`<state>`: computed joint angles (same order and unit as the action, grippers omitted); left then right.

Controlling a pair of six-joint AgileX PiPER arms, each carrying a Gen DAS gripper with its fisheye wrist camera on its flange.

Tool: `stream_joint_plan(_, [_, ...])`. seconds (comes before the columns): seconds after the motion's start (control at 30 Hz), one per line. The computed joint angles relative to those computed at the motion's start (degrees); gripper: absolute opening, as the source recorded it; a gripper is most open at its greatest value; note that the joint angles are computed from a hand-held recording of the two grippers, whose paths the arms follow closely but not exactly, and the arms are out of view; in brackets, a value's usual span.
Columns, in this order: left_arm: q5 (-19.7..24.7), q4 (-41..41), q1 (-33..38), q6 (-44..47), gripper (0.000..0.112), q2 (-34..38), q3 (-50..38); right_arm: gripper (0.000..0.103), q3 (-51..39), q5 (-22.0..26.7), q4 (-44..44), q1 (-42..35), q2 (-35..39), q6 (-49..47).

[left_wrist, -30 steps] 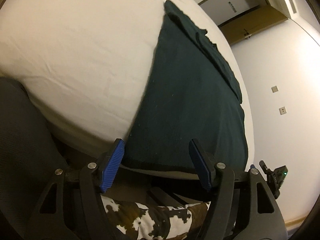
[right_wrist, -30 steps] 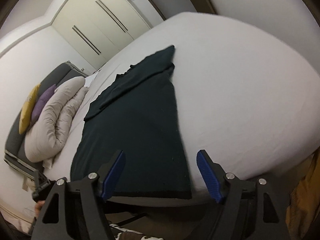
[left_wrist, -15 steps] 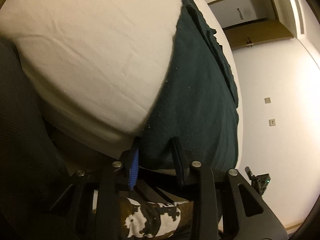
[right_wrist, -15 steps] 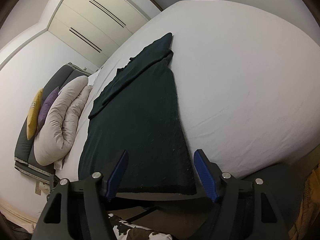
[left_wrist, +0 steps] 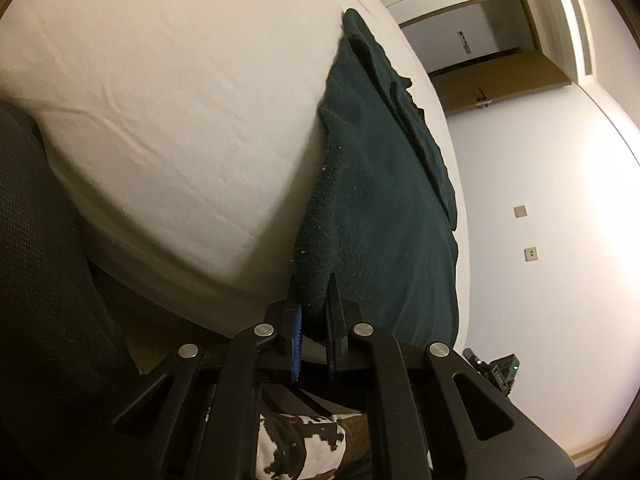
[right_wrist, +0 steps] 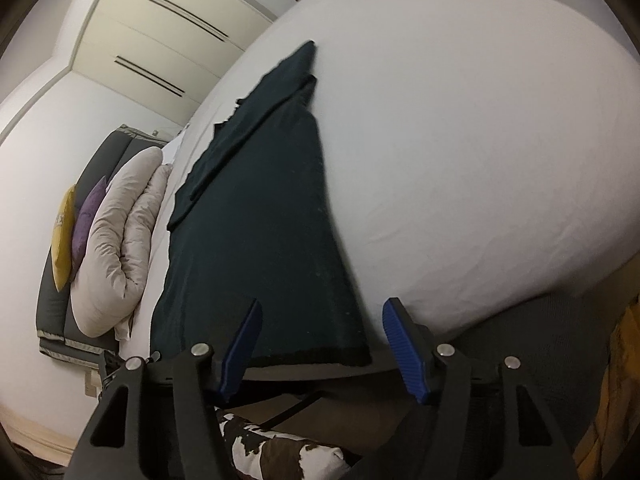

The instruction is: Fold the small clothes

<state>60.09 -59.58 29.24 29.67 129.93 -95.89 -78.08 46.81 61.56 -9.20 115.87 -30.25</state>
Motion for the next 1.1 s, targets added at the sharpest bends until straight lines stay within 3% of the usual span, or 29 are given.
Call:
stream_joint_plan(0.4, [-0.46, -0.85, -0.08, 1.74, 0.007, -1.3, 0.86, 0.048, -4.73, 4.11, -6.52, 0.05, 3.78, 8.01])
stream_joint_plan(0.63, [-0.2, -1.0, 0.23, 2.3, 0.007, -0.77, 0.51, 0.048, -7.93, 8.9, -6.86, -0.48, 6.1, 8.41])
stream_joint_plan(0.73, [-0.33, -1.17, 0.22, 2.52, 0.007, -0.92, 0.84, 0.034, -7.84, 9.69, -6.62, -0.22, 6.3, 7.66])
stream_joint_plan(0.8, [-0.33, -1.29, 0.23, 2.66, 0.006, -1.07, 1.02, 0.016, -7.26, 9.46, -6.58, 0.11, 6.15, 7.31])
stream_joint_plan(1.1, [0.77, -3.87, 1.36, 3.59, 0.006, -1.78, 1.36, 0.008, -4.21, 7.22, -1.8, 0.16, 2.56, 2.15])
